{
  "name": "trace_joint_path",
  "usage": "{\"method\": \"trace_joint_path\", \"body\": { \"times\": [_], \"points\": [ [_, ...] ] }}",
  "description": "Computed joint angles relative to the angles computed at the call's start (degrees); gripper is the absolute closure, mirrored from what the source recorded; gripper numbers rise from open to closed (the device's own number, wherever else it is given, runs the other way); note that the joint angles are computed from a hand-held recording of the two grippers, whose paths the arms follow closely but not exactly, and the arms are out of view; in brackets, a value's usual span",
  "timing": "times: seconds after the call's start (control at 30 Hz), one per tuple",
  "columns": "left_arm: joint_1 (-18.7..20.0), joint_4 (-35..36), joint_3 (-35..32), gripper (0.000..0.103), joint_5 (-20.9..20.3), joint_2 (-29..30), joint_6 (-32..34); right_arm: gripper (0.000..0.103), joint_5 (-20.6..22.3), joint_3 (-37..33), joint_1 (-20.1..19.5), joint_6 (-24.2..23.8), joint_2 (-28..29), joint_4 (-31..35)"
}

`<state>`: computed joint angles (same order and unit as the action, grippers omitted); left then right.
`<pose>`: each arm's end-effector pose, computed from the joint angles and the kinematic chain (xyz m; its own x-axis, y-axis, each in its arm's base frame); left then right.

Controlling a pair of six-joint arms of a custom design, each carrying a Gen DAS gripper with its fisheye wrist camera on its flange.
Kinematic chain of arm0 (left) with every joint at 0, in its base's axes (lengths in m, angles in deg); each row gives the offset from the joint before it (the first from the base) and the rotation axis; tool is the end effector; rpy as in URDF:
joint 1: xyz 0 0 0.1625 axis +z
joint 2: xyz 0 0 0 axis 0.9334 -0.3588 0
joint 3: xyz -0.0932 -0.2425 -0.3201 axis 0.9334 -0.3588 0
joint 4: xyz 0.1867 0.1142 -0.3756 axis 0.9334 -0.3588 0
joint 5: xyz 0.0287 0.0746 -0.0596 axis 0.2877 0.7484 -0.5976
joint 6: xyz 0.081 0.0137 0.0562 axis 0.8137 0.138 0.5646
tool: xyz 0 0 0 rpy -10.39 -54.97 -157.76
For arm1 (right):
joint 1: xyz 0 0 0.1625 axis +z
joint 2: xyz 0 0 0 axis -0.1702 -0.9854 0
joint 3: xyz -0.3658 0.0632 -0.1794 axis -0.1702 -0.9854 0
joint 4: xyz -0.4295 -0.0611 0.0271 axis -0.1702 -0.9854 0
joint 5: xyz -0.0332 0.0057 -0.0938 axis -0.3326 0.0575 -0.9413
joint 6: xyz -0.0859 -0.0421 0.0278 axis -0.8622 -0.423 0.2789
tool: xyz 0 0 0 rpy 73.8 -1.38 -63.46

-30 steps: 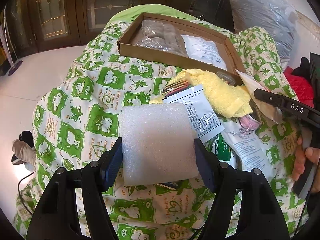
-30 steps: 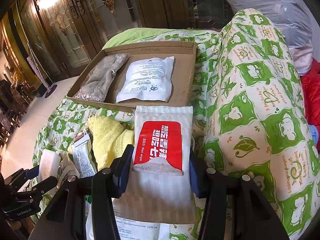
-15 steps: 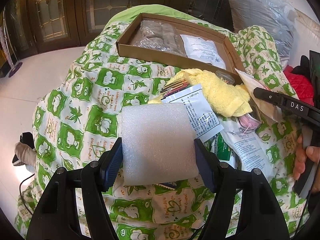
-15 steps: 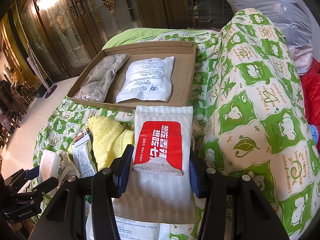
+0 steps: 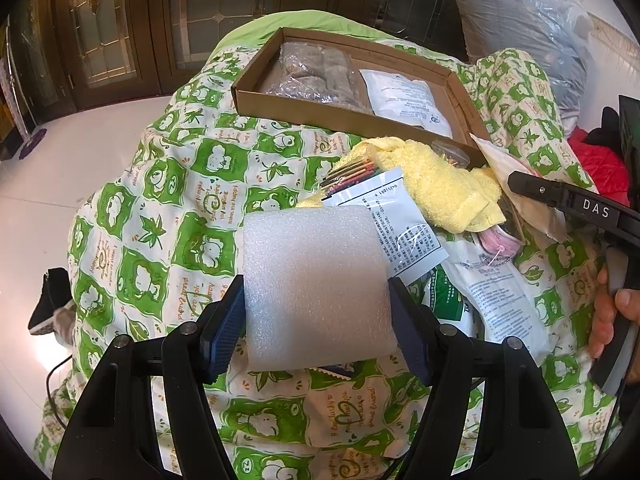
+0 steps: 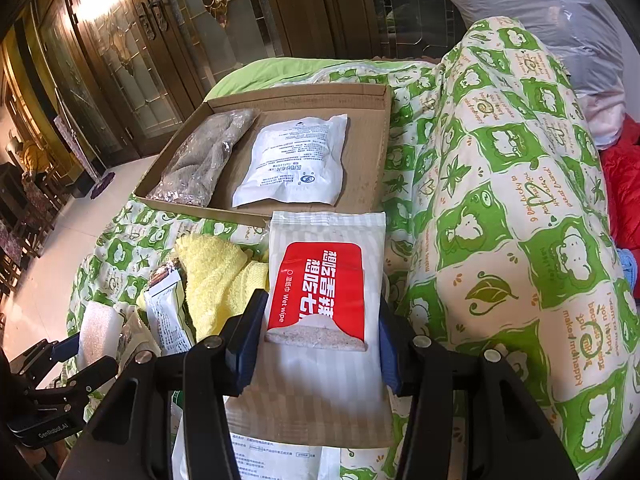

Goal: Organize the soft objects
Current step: 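Hold the foam square and wet wipe pack above the quilt, then carry the wet wipe pack with right tool while left tool carries foam over the box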

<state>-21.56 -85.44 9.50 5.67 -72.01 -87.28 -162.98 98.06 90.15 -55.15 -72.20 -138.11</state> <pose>-0.3472 -0.6889 -0.0711 -0.7958 -0.0906 -0.5987 0.2800 0.8217 -0.4964 -0.0327 -0.8113 0.3014 -0.7556 -0.2297 0.6134 -0.5187 0.7817 -0.3462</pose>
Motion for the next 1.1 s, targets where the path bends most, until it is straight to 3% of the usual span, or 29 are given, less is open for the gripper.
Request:
{"method": "trace_joint_path", "body": {
  "times": [0.5,1.1],
  "points": [
    [0.1,0.6,-3.5,0.034,1.4,1.1,3.8,0.053,0.7,0.5,0.0,0.7,-0.5,-0.3],
    [0.9,5.3,-13.3,0.034,0.4,5.4,8.2,0.053,1.8,-2.4,0.0,4.7,0.3,3.8]
  ]
}}
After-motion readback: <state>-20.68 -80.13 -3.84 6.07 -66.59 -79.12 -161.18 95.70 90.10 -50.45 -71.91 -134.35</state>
